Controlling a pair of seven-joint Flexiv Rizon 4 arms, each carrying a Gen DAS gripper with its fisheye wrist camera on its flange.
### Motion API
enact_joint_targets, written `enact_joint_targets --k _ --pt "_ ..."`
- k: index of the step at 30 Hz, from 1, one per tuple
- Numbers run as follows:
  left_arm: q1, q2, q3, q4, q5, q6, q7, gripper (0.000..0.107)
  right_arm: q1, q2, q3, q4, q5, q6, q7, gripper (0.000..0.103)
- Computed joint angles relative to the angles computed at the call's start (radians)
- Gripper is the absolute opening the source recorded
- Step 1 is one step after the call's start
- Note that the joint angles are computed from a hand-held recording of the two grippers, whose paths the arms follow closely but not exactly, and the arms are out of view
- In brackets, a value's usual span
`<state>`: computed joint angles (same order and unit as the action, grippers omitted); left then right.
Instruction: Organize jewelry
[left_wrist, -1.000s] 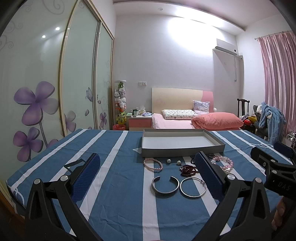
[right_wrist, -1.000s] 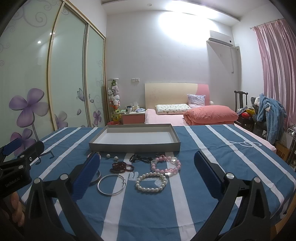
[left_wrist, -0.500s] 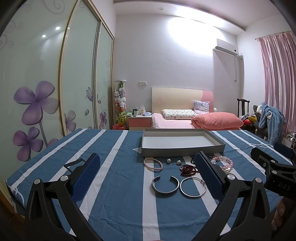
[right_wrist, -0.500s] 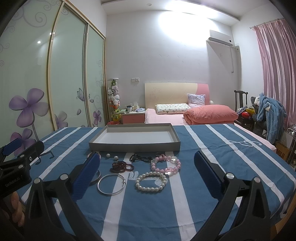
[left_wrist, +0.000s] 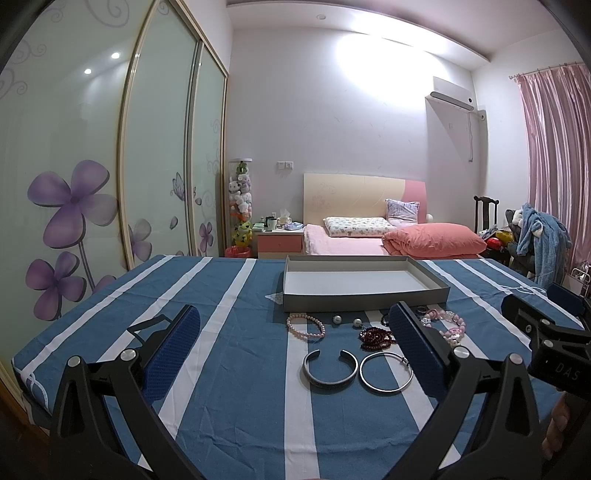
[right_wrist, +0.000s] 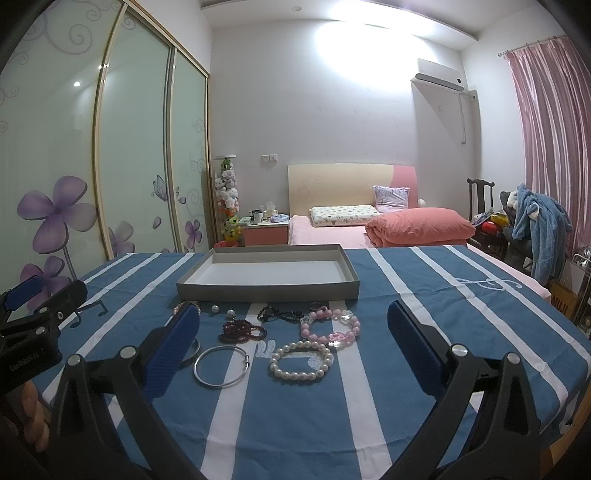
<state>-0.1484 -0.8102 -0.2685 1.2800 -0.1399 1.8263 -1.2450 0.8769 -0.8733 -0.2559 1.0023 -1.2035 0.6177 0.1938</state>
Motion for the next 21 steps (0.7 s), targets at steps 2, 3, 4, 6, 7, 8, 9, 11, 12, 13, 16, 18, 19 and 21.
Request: enact_joint_targets --k 2,3,4,6,7,8,9,11,12,13,16,18,19,21 --pt "0.000 0.001 0.000 0.001 0.001 0.000 -0.001 0.101 0.000 0.000 0.000 -0.001 0.000 0.000 0.000 0.099" --pt "0.000 0.000 0.000 0.000 0.001 -0.001 -0.001 0.101 0.000 0.000 0.000 0.000 0.000 0.000 0.000 0.099" --pt "0.000 0.000 0.000 0.000 0.001 -0.001 -0.001 0.101 0.000 0.000 0.000 -0.001 0.000 0.000 0.000 0.099" --pt "0.001 0.001 0.000 0.001 0.001 -0.001 -0.001 0.101 0.000 -0.001 0.000 -0.001 0.000 0.000 0.000 0.099" --pt "0.001 0.000 -0.001 0.000 0.002 -0.001 -0.001 0.101 0.000 -0.001 0.000 -0.001 0.000 0.000 0.000 0.099" --pt "0.001 0.000 -0.001 0.000 0.002 -0.001 -0.001 0.101 -0.001 -0.001 0.001 -0.001 0.001 0.000 -0.001 0.099" --pt "0.000 0.001 0.001 0.000 0.001 -0.001 -0.002 0.101 -0.001 0.000 0.000 -0.001 0.001 0.000 0.000 0.099" --pt "0.000 0.000 0.000 0.000 0.001 -0.002 -0.002 0.101 0.000 0.000 0.000 -0.001 0.001 0.000 0.000 0.099" --pt "0.000 0.001 0.001 0.000 0.001 -0.002 -0.002 0.101 0.000 0.000 0.000 -0.001 0.001 0.000 0.000 0.099" --pt "0.000 0.000 0.001 0.000 0.000 -0.002 -0.002 0.101 0.000 0.000 0.001 -0.001 0.001 0.000 -0.001 0.099" --pt "0.000 0.001 0.001 0.001 0.001 -0.003 -0.002 0.101 0.000 0.000 0.001 -0.001 0.001 0.000 -0.001 0.099" --pt "0.001 0.001 -0.001 0.001 0.002 -0.003 -0.001 0.101 0.000 0.000 0.001 -0.001 0.001 0.000 -0.001 0.099" --pt "0.003 0.002 -0.002 0.003 0.003 -0.002 -0.001 0.101 0.000 0.000 0.001 -0.001 0.002 0.000 -0.001 0.099" --pt "0.003 0.007 -0.002 0.011 0.003 0.001 -0.003 0.101 0.000 0.000 0.001 -0.001 0.002 0.000 -0.001 0.099"
